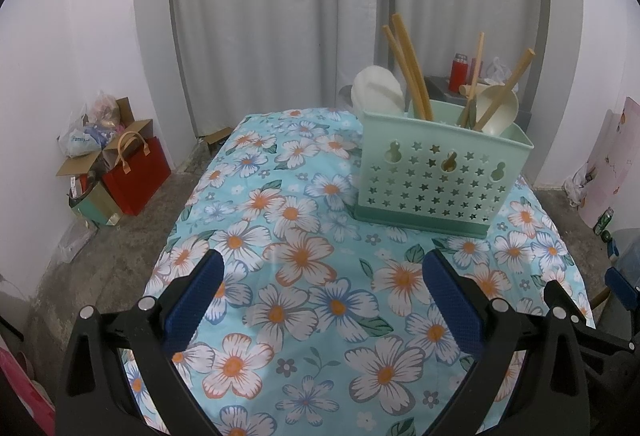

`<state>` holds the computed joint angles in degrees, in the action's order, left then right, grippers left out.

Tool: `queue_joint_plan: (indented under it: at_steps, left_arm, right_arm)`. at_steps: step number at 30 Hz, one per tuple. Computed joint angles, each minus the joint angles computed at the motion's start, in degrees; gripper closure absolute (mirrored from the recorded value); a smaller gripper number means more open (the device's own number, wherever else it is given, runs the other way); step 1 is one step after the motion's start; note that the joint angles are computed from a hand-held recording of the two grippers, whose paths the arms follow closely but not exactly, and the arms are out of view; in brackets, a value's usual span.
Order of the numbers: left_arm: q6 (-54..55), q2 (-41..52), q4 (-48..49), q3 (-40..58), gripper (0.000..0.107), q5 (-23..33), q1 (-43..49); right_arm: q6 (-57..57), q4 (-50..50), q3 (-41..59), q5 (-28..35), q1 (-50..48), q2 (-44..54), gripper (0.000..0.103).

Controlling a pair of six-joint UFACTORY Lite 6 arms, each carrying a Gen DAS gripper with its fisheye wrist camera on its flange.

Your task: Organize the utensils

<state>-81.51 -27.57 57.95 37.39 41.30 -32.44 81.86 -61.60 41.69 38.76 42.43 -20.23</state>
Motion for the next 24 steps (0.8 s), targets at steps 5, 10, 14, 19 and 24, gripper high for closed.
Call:
queue_joint_plan:
  at_steps: [5, 10, 14, 19, 24]
  left_arm:
    - [0.17, -0.09, -0.06, -0.05, 0.009, -0.17, 0.19]
    - [0.17, -0.06, -0.05, -0.06, 0.009, -0.17, 0.18]
    - [0.08, -0.02, -0.05, -0.04, 0.009, -0.22, 0.17]
    - [0.26, -0.17, -0.11, -0.08, 0.009, -0.23, 0.27]
    - [0.47, -0.27, -0.27, -0.07, 0.010, -0.23, 0.33]
  right_arm:
    - [0.49, -0.34, -0.03, 0.09, 0.18, 0.18, 0.008]
    - [0.23, -0.17, 0.04, 0.16, 0.22, 0.14, 0.008]
    - [0.47, -0.24, 0.05, 0.33, 0.39, 0.19, 0.008]
    - [0.45, -0.20, 0.04, 0.46, 0.50, 0.09, 0.008]
    - [0.21, -0.01, -0.05, 0.55, 0.56, -0.14, 0.008]
